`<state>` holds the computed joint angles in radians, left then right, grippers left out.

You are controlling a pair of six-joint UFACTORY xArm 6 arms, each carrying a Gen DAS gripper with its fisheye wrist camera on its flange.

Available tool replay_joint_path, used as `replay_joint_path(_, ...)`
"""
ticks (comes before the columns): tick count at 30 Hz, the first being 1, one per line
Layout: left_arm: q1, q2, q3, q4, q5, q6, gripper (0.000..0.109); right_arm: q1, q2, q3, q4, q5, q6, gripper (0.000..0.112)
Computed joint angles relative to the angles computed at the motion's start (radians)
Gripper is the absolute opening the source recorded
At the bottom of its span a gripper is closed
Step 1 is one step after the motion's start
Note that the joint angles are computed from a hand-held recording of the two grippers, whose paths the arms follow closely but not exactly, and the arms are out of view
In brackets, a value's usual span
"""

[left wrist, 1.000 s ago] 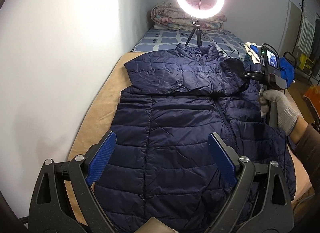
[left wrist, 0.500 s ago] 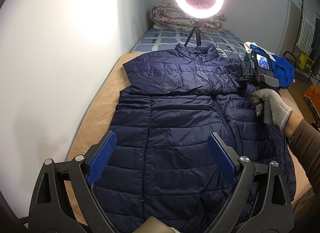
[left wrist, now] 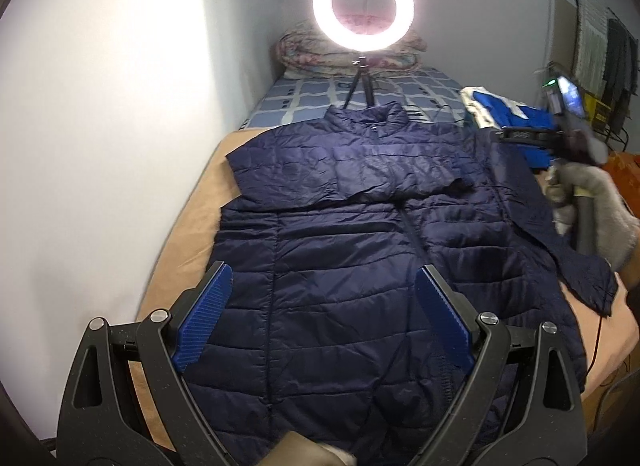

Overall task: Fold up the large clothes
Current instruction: 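Move the left gripper to the cuff of the other sleeve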

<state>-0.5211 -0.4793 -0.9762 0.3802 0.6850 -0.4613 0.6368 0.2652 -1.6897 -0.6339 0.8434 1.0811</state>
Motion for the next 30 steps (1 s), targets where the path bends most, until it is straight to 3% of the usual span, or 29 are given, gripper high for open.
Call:
replay_joint_path(6, -0.065, 0.003, -0.014, -0.032, -0.042, 0.026, 0.094, 0.111, -0.257, 0.177, -0.081, 0.126, 0.083, 0.072)
replay_joint_path(16, -0.238, 0.052, -0.042, -0.064, -0.084, 0.080, 0.094, 0.359, -0.598, 0.384, -0.221, 0.480, 0.292, 0.103)
replay_joint_path(20, -0.317, 0.101, -0.077, -0.083, -0.076, 0.098, 0.094, 0.444, -0.691, 0.444, -0.285, 0.619, 0.349, 0.103)
replay_joint_path(23, -0.381, 0.150, -0.112, -0.073, -0.060, 0.097, 0.094, 0.442, -0.787, 0.528, -0.282, 0.623, 0.408, 0.103)
replay_joint_path(28, -0.459, 0.279, -0.201, -0.188, -0.077, 0.169, 0.094, 0.430, -0.892, 0.613, -0.283, 0.679, 0.438, 0.102)
replay_joint_path(30, -0.486, 0.344, -0.246, -0.261, -0.081, 0.207, 0.088, 0.427, -0.931, 0.641, -0.282, 0.703, 0.448, 0.098)
